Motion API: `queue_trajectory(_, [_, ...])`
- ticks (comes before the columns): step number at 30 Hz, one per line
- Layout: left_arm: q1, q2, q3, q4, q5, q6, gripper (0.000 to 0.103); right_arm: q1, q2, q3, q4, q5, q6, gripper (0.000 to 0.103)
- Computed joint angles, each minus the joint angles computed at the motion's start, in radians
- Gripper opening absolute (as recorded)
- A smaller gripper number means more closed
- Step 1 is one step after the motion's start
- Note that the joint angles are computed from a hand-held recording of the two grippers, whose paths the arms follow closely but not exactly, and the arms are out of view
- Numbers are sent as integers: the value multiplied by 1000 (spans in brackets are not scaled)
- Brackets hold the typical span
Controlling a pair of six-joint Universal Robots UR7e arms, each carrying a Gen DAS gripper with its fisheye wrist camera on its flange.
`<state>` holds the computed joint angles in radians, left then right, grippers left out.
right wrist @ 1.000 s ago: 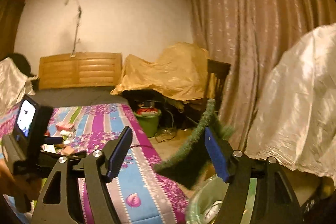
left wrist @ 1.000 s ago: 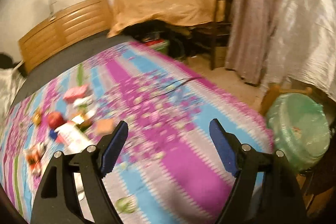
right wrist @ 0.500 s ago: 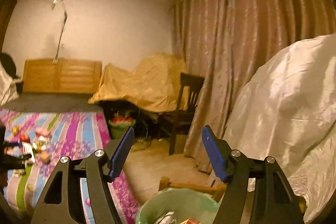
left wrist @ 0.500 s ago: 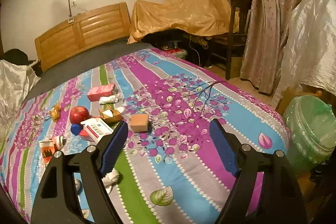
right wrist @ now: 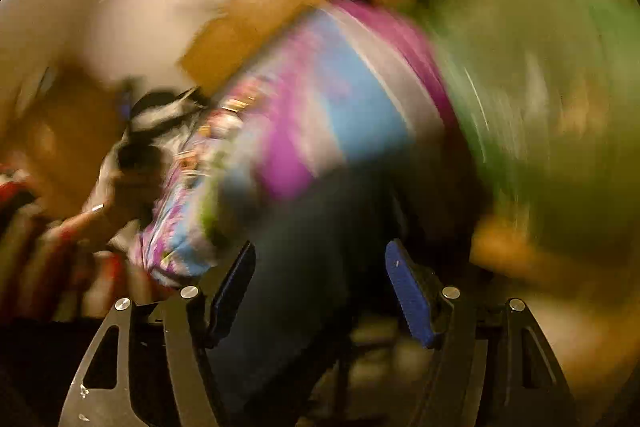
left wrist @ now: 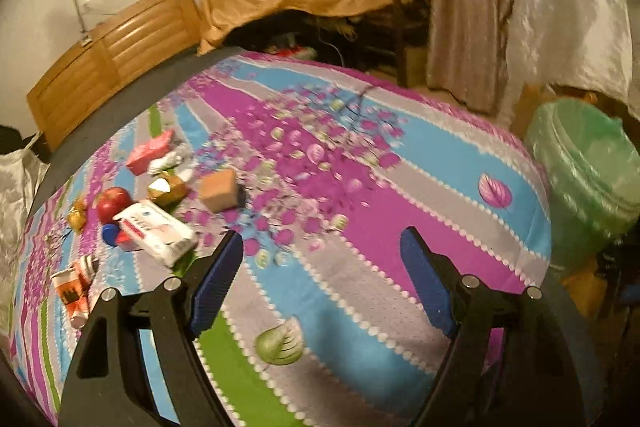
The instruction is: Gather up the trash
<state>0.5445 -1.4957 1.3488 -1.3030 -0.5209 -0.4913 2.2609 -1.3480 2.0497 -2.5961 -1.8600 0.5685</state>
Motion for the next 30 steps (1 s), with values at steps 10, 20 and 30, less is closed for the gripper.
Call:
queue_trajectory(10, [94, 79, 19, -129, -36, 4, 77, -111, 278, 77, 35, -388, 131, 63])
queue_trajectory(20, [190, 112, 43, -260, -105, 75, 84, -217, 440, 43, 121, -379, -67, 49])
queue_trajectory(30, [232, 108, 73, -376, -158, 101, 98, -423, 493, 162, -377, -136, 216, 52])
